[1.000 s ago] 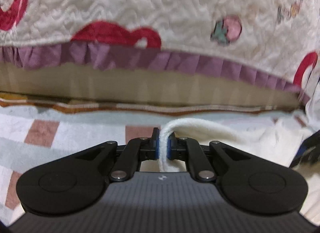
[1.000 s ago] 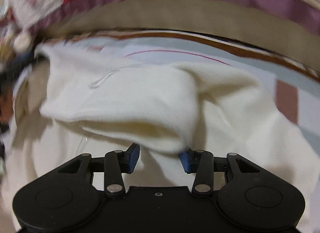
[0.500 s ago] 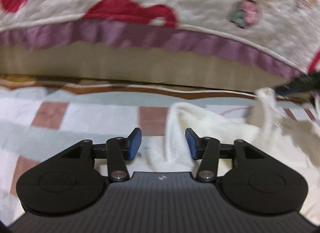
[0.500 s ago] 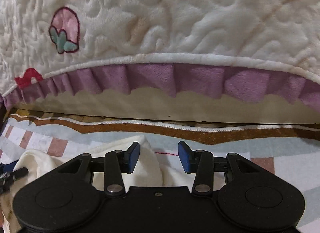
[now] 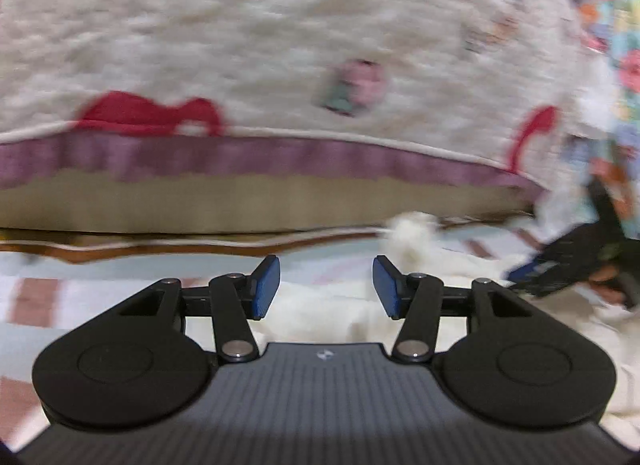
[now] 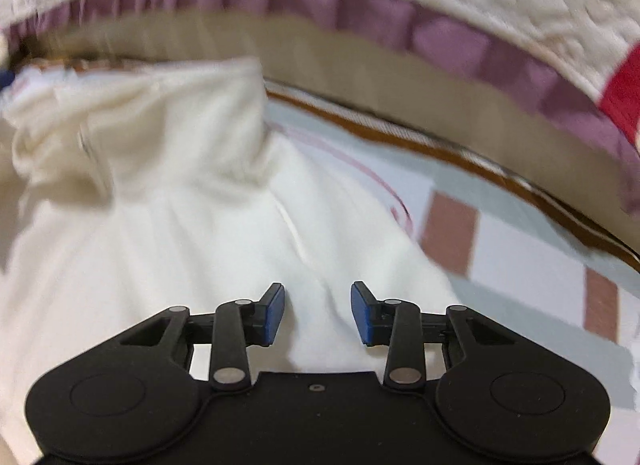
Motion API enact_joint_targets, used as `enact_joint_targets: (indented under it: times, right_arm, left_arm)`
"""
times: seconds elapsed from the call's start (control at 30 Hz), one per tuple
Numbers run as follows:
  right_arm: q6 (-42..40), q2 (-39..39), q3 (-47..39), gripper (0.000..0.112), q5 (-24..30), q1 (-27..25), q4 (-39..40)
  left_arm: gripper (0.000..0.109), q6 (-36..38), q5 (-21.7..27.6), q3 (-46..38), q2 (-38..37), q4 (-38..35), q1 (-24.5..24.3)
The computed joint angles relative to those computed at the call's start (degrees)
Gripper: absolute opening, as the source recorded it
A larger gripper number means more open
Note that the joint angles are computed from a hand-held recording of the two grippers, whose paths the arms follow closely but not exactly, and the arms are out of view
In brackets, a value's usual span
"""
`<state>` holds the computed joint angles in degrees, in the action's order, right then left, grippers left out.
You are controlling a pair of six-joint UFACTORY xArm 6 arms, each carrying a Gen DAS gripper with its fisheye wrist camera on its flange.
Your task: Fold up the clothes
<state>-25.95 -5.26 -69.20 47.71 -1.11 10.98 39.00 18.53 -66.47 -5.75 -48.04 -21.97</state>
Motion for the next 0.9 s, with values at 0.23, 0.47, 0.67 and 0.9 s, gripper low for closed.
enact_joint_targets:
  times: [0.23, 0.47, 0.67, 0.9]
  right_arm:
    - [-6.0, -2.0, 2.9, 0.058, 0.1, -3.5, 5.1]
    - [-7.1, -2.0, 2.7, 0.06, 0.1, -4.4, 7.5]
    - [-17.3, -1.9, -3.1, 0.049, 19.5, -12.1, 20.0]
    - [-13.2, -13.1, 8.2, 0.052, 12.3, -19.1, 25.0]
  left_arm:
    - [0.058, 2.9, 6.1, -8.2, 7.3, 8.3, -6.4]
    - [0.062, -10.1, 13.7, -30.6, 26.7, 25.0, -7.8]
    - [0.042, -17.0, 17.0, -39.9, 34.7, 28.3, -7.3]
    - [0.012, -5.6, 1.7, -25.8, 24.8, 16.7, -7.0]
